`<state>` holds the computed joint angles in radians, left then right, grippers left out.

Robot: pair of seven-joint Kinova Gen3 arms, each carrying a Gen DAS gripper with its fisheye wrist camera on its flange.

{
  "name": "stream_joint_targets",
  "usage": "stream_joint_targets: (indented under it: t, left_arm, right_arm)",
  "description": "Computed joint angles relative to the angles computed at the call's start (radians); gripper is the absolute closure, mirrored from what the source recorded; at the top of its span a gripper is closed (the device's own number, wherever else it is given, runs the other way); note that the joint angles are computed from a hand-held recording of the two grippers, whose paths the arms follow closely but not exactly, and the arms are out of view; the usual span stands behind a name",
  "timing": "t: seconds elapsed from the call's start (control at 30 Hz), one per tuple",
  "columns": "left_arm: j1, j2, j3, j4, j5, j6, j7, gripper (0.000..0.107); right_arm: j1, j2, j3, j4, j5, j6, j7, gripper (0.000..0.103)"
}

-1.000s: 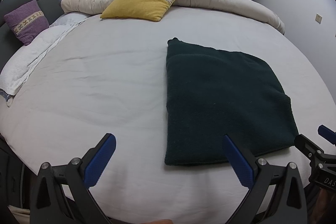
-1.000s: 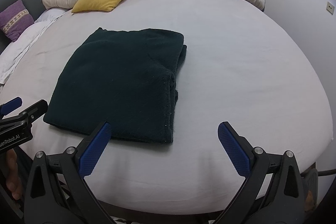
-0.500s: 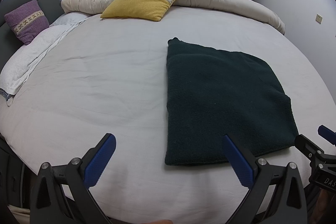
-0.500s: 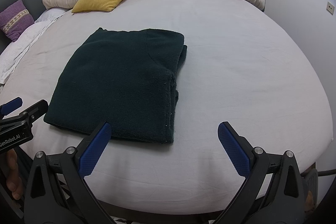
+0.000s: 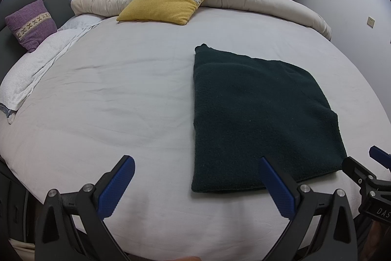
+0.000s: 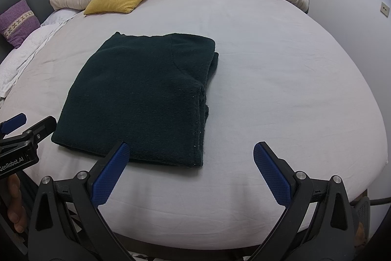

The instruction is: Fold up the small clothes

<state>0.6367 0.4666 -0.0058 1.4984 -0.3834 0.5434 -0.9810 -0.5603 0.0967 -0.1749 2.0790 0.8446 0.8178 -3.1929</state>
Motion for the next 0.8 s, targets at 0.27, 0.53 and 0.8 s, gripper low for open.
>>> stream_joint_targets:
  t: [0.27,0.53,0.8]
  left_arm:
    - [-0.001,-0.001,0.001,0.001,0.0,0.0,0.0,0.005]
    - [0.002,-0.002,0.0,0.003,-0.003,0.0,0.006,0.005]
    - [0.0,-0.002,0.001,0.002,-0.004,0.001,0.006,0.005]
  right_arm:
    - [0.0,0.0,0.0,0.0,0.001,0.0,0.0,0.0]
    - [-0.002,-0.001,-0.002,-0.001,-0.004,0.003,0.003,0.0]
    - [0.0,-0.003,-0.002,0.0,-0.006,0.001,0.006,0.0]
